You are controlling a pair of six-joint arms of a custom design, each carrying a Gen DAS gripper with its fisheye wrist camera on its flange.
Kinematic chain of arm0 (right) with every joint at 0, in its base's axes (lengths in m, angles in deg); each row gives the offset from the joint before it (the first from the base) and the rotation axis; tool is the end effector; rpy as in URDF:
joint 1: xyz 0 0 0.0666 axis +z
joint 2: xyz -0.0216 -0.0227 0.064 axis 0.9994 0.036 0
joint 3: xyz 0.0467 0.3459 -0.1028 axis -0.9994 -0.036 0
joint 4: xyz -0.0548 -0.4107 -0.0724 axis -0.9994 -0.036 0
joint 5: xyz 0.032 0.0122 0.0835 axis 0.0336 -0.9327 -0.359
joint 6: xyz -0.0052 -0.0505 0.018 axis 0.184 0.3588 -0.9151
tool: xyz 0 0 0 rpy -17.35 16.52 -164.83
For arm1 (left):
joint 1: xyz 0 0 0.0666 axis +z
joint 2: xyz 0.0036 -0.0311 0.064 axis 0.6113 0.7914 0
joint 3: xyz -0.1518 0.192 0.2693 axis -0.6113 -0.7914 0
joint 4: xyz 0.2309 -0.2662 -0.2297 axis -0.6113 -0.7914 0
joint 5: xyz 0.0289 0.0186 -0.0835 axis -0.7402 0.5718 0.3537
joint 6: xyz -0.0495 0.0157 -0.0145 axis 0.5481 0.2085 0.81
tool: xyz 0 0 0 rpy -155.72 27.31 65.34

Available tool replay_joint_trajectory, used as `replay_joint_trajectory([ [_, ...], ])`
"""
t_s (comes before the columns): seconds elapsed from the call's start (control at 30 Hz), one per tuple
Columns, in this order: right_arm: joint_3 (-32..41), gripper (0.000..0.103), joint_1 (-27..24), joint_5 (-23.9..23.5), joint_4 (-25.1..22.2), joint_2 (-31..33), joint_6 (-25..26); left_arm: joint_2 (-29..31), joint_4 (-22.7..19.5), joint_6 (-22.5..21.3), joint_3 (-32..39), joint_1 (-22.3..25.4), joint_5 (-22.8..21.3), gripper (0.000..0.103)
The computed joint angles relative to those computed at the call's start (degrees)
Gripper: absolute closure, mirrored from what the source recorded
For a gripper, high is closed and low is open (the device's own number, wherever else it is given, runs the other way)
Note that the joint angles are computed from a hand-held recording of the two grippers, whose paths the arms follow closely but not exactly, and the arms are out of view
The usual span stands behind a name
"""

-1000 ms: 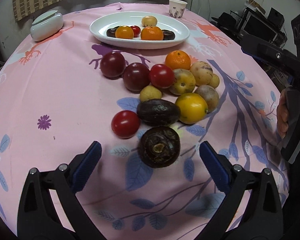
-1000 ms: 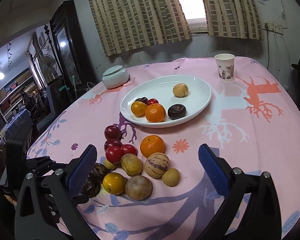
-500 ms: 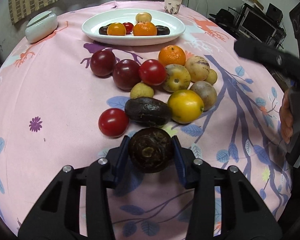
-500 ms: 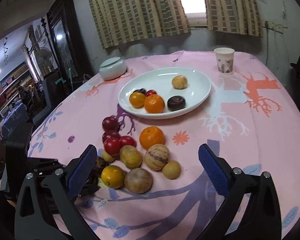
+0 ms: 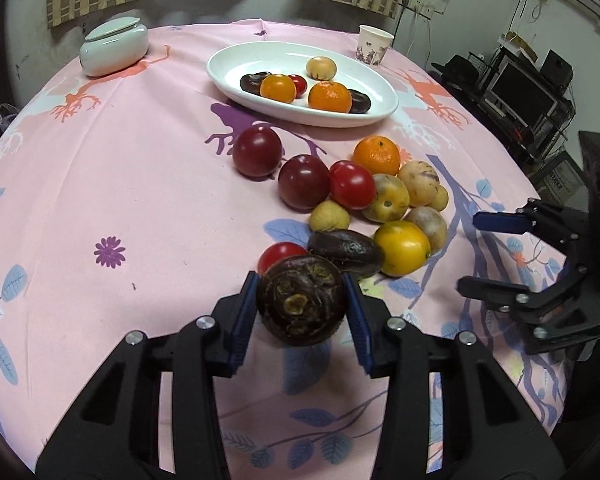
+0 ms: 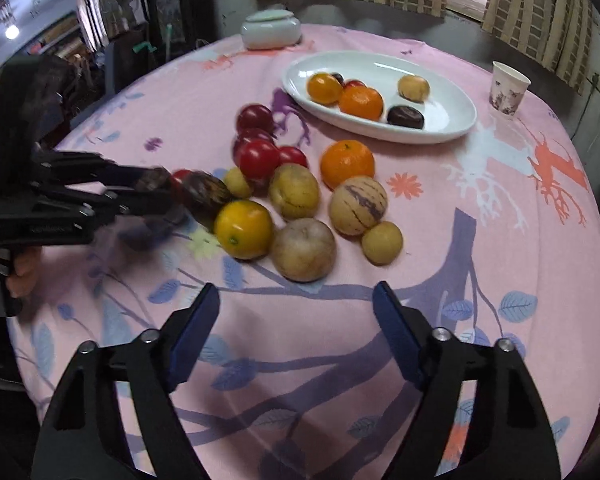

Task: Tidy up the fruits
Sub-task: 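Grasp a round brown fruit with the right tool while the left tool holds the mangosteen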

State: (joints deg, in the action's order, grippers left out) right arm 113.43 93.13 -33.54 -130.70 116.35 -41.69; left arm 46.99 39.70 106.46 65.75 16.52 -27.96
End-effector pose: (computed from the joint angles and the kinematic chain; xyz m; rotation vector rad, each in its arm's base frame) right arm 0.5289 0.0611 0.2947 -0.9088 2.4441 0.3700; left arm 0.4887 -0.1910 0.2948 0.0870 2.5108 -0.3294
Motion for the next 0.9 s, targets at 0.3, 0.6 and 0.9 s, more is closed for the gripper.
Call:
replay_joint_trajectory([
  [0.3,1.5,0.038,2.9,4.3,0.7,1.7,0.9,-0.7,3.6,0.4,-2.0,0.9,0.6,0.060],
  [0.6,3.7,0.062,4.3,7.1,2.1,5.0,-1.3,0.3,2.9,0.3,-1.7,1.2,2.7,0.060],
  [0.9,1.7,0.063,2.4,3.5,2.9,3.1,-3.5,0.7,2.5,0.2,-1.7,1.1,3.1,0.059],
])
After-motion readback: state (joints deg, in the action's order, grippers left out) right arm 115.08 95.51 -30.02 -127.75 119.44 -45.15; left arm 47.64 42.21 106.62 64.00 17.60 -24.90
